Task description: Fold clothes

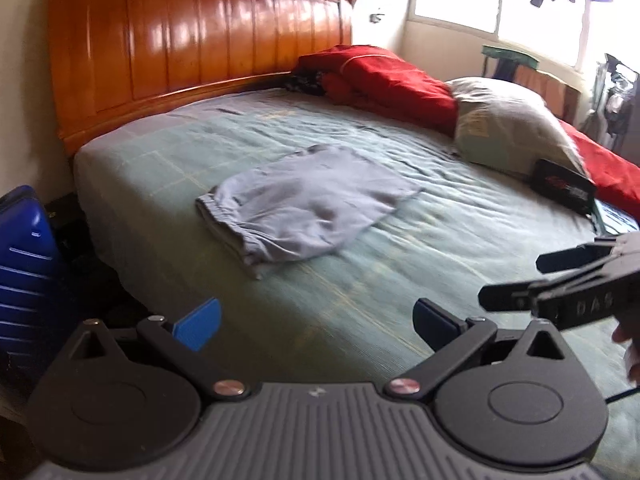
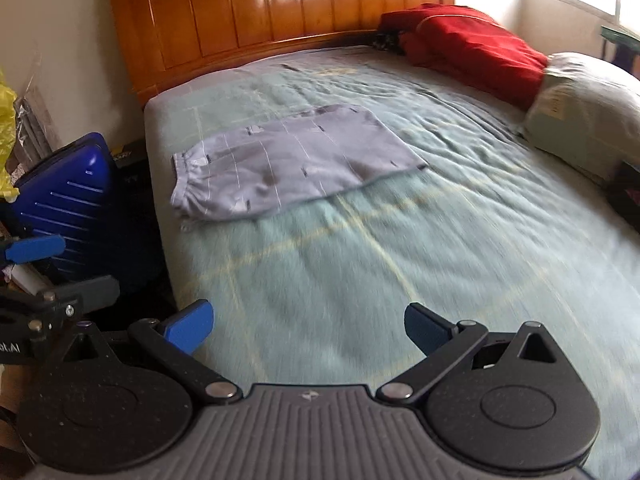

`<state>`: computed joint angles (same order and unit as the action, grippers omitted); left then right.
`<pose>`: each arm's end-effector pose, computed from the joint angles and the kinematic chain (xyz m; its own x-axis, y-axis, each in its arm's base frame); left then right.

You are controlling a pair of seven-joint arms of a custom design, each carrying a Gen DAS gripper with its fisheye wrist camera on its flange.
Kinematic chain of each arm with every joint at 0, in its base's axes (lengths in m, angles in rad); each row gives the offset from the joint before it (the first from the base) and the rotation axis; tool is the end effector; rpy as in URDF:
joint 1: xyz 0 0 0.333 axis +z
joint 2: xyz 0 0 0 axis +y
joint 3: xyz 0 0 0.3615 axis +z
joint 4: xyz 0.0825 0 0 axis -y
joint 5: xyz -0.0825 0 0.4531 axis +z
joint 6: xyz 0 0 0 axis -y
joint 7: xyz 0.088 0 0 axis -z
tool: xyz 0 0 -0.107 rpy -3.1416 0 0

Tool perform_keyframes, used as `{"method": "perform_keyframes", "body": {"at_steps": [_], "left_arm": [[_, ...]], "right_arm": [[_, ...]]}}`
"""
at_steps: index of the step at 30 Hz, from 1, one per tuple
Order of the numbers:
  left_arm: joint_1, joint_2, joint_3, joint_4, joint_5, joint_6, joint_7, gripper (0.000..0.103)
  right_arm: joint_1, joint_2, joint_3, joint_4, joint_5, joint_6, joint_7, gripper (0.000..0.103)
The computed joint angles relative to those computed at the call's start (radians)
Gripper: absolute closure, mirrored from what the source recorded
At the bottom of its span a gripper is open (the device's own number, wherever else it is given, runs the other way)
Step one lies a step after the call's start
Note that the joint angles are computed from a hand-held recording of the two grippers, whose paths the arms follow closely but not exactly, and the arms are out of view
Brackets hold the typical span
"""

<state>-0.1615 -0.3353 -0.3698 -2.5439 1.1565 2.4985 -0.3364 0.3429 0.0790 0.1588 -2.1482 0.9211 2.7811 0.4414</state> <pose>0.4169 -0.2512 0.4061 0.4339 -0.8986 0.0653 -0.5287 -0.3127 -0.7891 0.5792 0.2756 0.4172 0.7610 -0.6450 -0.0699 -0.5130 -0.5322 -0.6734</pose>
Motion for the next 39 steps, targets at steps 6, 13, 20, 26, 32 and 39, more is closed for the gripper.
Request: {"method": "perform_keyframes", "body": {"at_steps": [6,13,20,26,32,39], "left_arm": [[-0.050,-0.051,-0.043,-0.011,-0.061,-0.066,0.004,0.001],[-0.088,-0.067,-0.084,-0.009,-0.117,-0.130,-0.005,0.001],[-0.120,-0.052,-0.099,0.003,-0.146,-0.169,-0.014,0.001],[-0.147,-0.046,-0.108,0.015,-0.152,-0.205,-0.018,0.001],[-0.161,-0.048,-0.112,0.016,-0.133,-0.207,-0.039,0.001],[-0.163,-0.047,-0.104,0.015,-0.117,-0.179,-0.048,0.001]], "right_arm": [[0.027,-0.124,-0.025,-0.121,0.117,0.016,-0.101,0.000],[0.094,-0.218,-0.069,-0.217,0.183,0.069,-0.180,0.000],[0.132,-0.261,-0.103,-0.273,0.192,0.110,-0.174,0.000],[0.161,-0.291,-0.128,-0.308,0.193,0.131,-0.175,0.000],[0.187,-0.306,-0.140,-0.333,0.193,0.159,-0.183,0.000],[0.210,-0.309,-0.157,-0.333,0.234,0.178,-0.219,0.000]]}}
